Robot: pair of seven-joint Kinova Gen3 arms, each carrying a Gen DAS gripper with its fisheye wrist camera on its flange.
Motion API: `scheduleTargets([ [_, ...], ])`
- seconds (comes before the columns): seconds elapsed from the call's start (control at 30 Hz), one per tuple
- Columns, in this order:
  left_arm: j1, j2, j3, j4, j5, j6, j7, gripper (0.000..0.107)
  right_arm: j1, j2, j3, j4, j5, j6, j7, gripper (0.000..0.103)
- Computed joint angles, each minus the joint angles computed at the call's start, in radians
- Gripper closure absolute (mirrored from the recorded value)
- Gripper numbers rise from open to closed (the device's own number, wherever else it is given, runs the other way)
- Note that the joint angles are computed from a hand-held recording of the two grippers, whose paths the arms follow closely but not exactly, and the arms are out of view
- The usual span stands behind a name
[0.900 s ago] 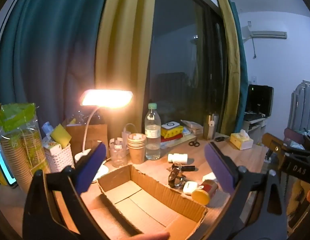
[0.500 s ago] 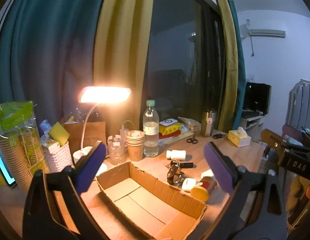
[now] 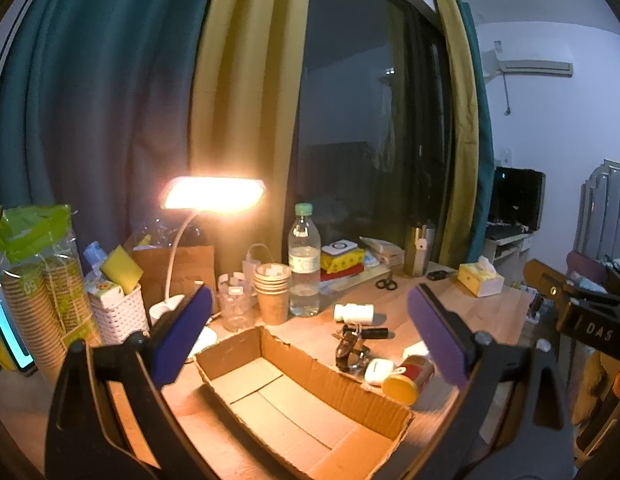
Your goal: Organize rigid objects
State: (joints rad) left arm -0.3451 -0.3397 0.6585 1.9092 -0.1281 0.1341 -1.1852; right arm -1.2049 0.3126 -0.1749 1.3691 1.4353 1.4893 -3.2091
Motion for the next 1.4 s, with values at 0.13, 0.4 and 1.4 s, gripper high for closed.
scheduleTargets([
  [0.13,0.018,-0.006,-0.015,0.002,0.005,-0.002,-0.004,0.009,0.000,0.000,0.000,0.001,0.001,0.001,-0.002,0.008],
  [0.4,0.032,-0.009,-0.028,0.004,0.011,-0.005,-0.017,0.009,0.000,0.000,0.000,0.001,0.002,0.000,-0.003,0.008],
  [1.4,0.044,-0.009,-0.037,-0.004,0.005,0.012,-0.010,0.009,-0.002,0.001,0.000,0.000,0.002,0.003,-0.004,0.008],
])
